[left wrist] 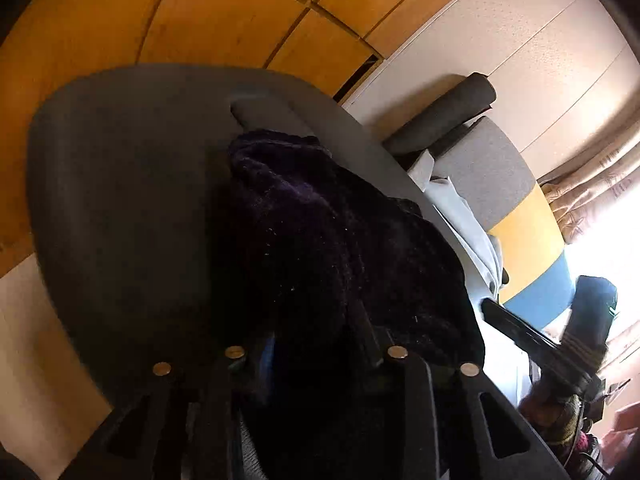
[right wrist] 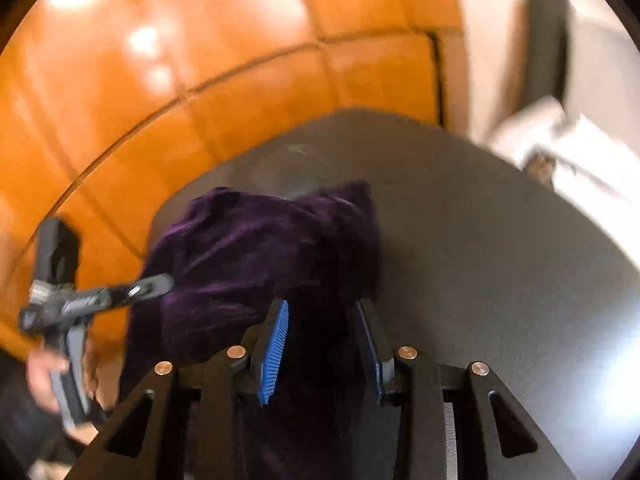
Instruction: Fold clothes
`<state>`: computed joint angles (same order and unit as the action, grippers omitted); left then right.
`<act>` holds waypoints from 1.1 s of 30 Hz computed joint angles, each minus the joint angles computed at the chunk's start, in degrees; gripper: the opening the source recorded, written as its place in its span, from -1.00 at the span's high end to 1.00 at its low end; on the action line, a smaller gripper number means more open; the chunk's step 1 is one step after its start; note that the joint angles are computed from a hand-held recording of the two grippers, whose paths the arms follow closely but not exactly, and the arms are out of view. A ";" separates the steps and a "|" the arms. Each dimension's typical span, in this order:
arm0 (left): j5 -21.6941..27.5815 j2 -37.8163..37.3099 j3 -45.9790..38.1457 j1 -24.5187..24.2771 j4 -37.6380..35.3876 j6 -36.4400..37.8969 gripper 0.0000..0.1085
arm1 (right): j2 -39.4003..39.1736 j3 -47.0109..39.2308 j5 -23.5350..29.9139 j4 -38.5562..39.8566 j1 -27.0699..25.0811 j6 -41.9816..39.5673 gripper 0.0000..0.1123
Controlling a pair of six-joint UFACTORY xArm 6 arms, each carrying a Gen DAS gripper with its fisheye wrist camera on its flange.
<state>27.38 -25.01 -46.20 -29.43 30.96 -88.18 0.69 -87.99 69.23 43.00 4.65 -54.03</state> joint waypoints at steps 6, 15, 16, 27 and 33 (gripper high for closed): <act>12.82 -2.79 -5.11 -6.03 14.08 -7.04 0.31 | -3.55 3.39 5.20 0.78 0.08 -9.61 0.18; 12.36 14.31 -15.66 -6.70 3.96 7.05 0.35 | -5.53 14.72 -3.36 0.64 2.07 -4.73 0.08; 12.14 14.25 -15.16 -6.78 6.33 5.26 0.39 | -6.43 16.15 -5.25 0.59 2.75 -4.17 0.08; 38.42 12.22 -24.70 -15.97 9.85 2.42 0.23 | -19.00 23.33 -14.94 -6.81 6.00 1.69 -0.36; 64.10 17.40 -39.08 -31.27 15.20 -4.52 0.12 | -30.22 27.22 -13.78 -8.47 4.40 5.28 -0.83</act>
